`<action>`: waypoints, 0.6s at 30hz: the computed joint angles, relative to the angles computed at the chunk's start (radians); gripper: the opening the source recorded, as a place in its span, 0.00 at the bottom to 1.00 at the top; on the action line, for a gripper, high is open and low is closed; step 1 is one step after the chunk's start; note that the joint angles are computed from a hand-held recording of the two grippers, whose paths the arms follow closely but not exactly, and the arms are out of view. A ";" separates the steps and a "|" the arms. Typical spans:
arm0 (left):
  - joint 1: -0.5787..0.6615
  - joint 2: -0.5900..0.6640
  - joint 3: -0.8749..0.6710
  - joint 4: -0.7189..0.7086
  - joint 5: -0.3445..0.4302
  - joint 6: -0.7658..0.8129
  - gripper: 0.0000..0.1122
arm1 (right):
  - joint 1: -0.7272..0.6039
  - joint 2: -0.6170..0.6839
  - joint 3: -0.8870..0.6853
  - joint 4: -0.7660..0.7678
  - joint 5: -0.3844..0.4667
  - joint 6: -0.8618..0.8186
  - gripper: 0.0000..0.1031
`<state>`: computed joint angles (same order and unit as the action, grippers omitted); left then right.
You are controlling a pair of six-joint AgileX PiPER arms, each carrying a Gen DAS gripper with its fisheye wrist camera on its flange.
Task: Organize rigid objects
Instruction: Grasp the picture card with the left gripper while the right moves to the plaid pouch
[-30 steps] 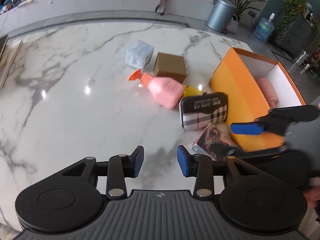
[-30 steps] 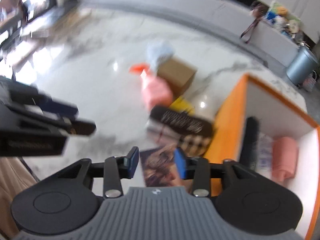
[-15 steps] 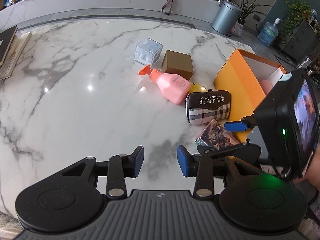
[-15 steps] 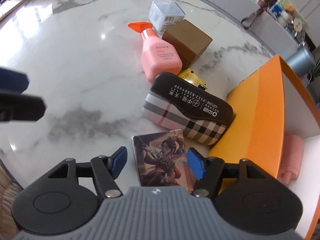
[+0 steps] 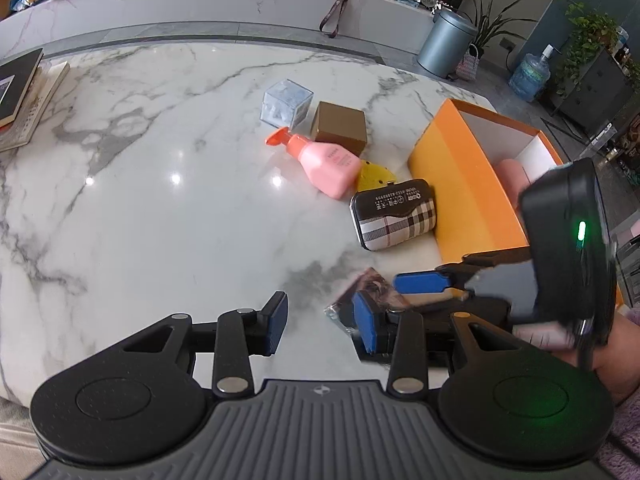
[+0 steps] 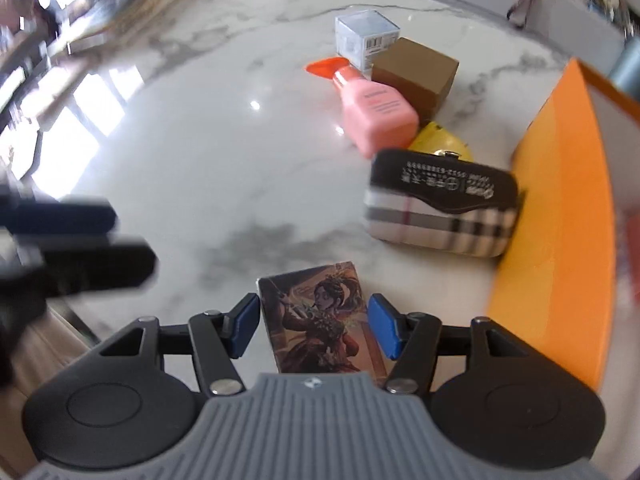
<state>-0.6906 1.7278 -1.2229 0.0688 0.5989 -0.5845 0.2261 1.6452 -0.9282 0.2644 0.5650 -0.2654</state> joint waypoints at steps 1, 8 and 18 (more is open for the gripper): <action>-0.006 -0.009 0.014 0.031 -0.005 -0.040 0.40 | -0.016 0.000 0.000 0.050 0.008 -0.008 0.61; 0.016 -0.069 0.123 -0.062 -0.055 -0.057 0.40 | 0.011 -0.057 0.013 -0.052 0.057 0.170 0.52; 0.019 -0.122 0.241 -0.140 -0.142 -0.117 0.41 | -0.003 -0.079 0.086 -0.011 0.048 0.168 0.56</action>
